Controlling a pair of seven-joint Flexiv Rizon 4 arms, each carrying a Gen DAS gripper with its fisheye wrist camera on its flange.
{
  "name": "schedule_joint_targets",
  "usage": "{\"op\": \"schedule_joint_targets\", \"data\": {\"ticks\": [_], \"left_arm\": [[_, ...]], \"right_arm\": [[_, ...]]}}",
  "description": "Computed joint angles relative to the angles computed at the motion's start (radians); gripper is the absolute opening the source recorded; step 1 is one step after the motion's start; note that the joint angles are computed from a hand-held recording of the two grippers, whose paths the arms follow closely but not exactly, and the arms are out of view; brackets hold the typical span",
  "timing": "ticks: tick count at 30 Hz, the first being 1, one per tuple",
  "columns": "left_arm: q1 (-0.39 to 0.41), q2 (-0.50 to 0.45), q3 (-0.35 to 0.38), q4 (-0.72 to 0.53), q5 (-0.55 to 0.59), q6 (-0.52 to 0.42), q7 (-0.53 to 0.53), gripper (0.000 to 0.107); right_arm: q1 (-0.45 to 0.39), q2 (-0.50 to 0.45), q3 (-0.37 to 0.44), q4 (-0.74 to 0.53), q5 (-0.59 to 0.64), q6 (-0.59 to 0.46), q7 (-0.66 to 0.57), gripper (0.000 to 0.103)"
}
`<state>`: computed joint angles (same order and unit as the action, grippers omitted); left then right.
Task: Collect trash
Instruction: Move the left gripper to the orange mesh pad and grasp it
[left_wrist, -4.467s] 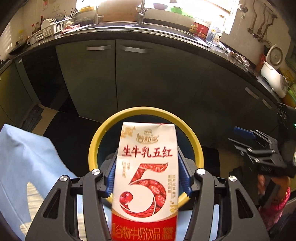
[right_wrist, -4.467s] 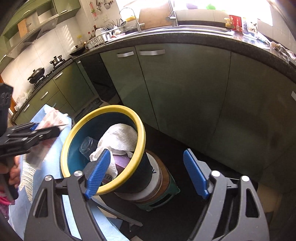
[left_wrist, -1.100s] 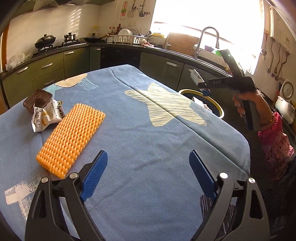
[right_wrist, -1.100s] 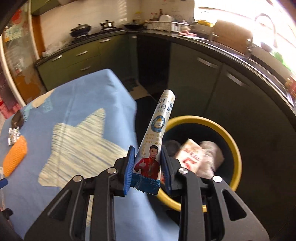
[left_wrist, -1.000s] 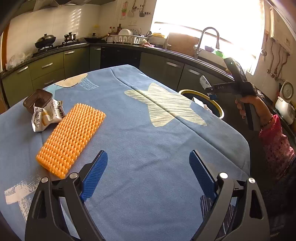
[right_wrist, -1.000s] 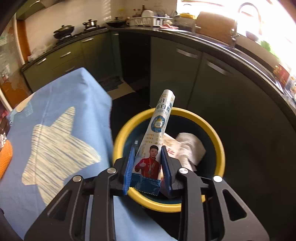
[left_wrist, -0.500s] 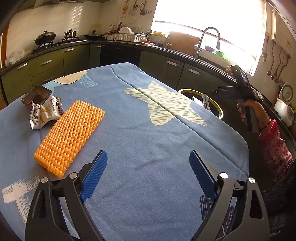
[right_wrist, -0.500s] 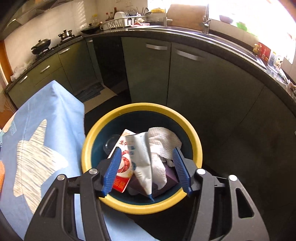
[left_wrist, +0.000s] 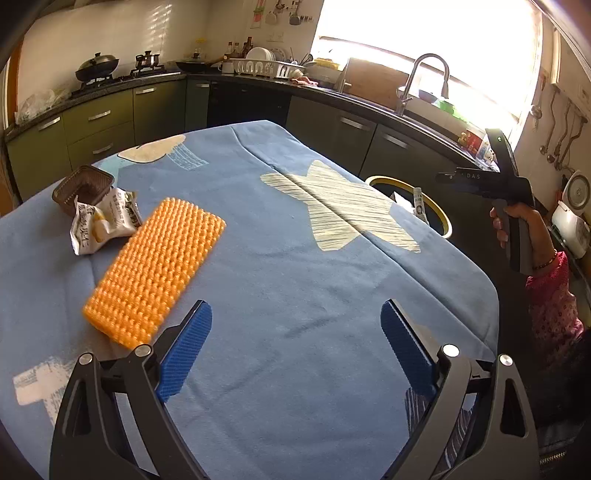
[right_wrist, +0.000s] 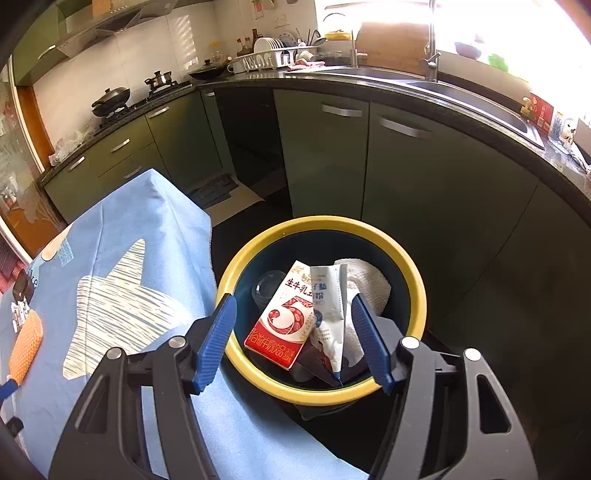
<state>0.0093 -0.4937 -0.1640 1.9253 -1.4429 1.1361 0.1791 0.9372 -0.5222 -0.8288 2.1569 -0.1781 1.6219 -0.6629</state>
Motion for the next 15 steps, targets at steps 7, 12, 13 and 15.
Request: {"op": "schedule_joint_targets", "data": {"ticks": [7,12,13,15], "left_arm": [[0.025,-0.086,0.025,-0.129,0.206,0.098,-0.066,0.093],[0.076,-0.175,0.053,-0.255,0.42,-0.001,-0.264,0.093],[0.084,-0.188,0.049,-0.27,0.445,-0.007,-0.284,0.093],[0.097,-0.214,0.047,-0.3,0.5,-0.023,-0.327,0.093]], "right_arm": [[0.005,-0.002,0.007,0.007,0.024,0.02,-0.015,0.063],[-0.035,0.001,0.052,-0.005,0.02,0.007,-0.019,0.063],[-0.041,0.001,0.056,-0.006,0.018,0.008,-0.017,0.063],[-0.046,0.001,0.061,-0.008,0.011,0.004,-0.013,0.063]]}}
